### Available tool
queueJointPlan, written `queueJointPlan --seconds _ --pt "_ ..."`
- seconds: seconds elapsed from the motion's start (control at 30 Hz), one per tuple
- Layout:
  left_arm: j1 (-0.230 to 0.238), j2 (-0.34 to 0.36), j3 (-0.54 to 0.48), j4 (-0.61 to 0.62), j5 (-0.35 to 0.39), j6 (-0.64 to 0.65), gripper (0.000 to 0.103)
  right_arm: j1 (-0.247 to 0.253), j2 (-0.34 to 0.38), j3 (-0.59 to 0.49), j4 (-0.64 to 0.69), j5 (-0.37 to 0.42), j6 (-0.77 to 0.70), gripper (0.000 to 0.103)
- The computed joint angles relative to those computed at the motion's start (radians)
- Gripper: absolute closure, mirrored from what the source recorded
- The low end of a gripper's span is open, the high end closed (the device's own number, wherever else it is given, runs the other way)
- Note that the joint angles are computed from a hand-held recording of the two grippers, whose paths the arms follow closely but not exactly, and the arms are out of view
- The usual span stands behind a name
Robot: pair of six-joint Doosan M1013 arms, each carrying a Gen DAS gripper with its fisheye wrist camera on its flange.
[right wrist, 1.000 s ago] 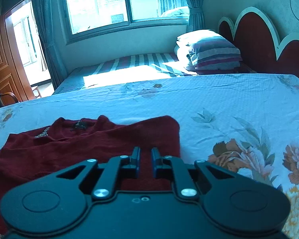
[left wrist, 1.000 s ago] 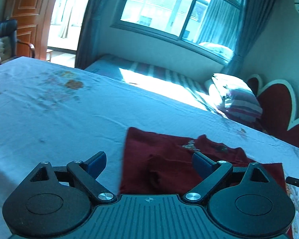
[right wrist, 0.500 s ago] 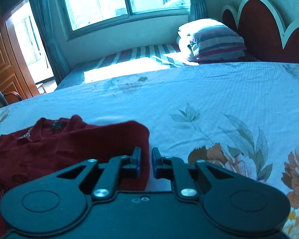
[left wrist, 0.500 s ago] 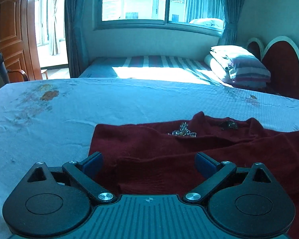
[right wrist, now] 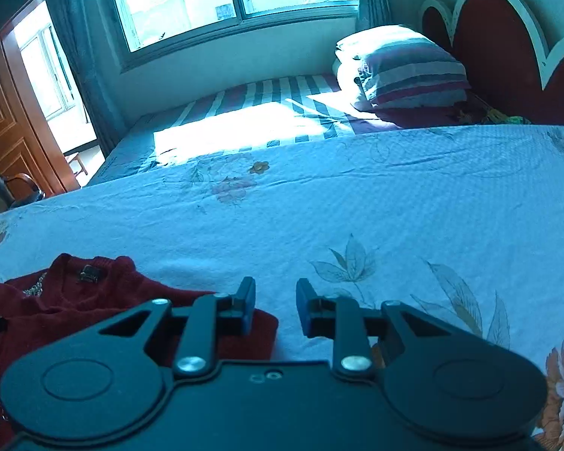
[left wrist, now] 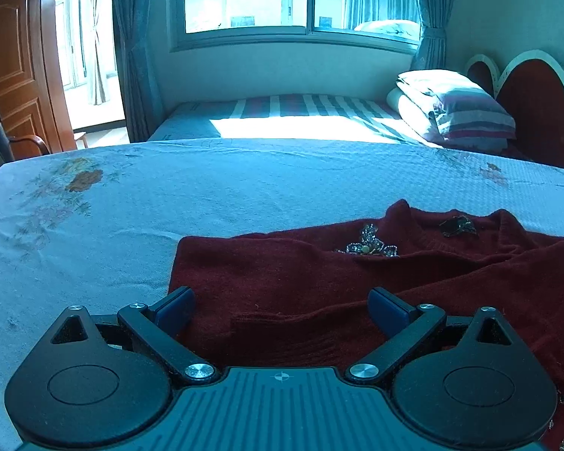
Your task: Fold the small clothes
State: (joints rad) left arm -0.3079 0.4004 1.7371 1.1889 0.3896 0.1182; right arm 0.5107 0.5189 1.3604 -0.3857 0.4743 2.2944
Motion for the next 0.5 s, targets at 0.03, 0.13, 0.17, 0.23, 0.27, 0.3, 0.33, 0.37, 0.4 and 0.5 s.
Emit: queueJointPlan --seconds 0.03,0.13,0.17,0.23,0.27,0.3,0.33,0.37,0.4,0.5 --pt "0.002 -0.003 0.002 -0.005 -0.009 0.002 0.005 0.000 0.004 -0.010 0.033 0.005 -0.034 0.082" --pt "-0.004 0.020 -0.028 -0.096 0.040 0.144 0.005 0.011 0.006 -0.010 0.109 -0.023 -0.158 0.089" --pt "-0.002 0.027 -0.035 -0.133 0.045 0.188 0.005 0.015 0.012 -0.012 0.113 -0.013 -0.183 0.094" --pt "0.007 0.028 -0.034 -0.157 0.032 0.191 0.000 0.028 0.060 -0.048 -0.009 0.091 -0.107 0.098" --pt "0.011 0.026 -0.032 -0.158 0.024 0.192 0.000 0.029 0.057 -0.038 -0.051 0.082 -0.060 0.098" --pt "0.014 0.024 -0.030 -0.159 0.023 0.193 0.000 0.023 0.051 -0.028 -0.040 0.065 -0.040 0.098" --pt "0.016 0.019 -0.026 -0.152 0.026 0.186 0.000 0.019 0.050 -0.034 -0.012 0.072 -0.022 0.097" --pt "0.018 0.015 -0.022 -0.146 0.024 0.181 0.000 0.022 0.047 -0.038 -0.036 0.088 0.001 0.094" --pt "0.020 0.012 -0.018 -0.133 0.016 0.170 0.000 0.030 0.040 -0.035 -0.109 0.092 0.063 0.083" --pt "0.023 0.009 -0.016 -0.129 0.005 0.164 0.000 0.021 0.028 -0.045 -0.035 0.063 -0.002 0.077"
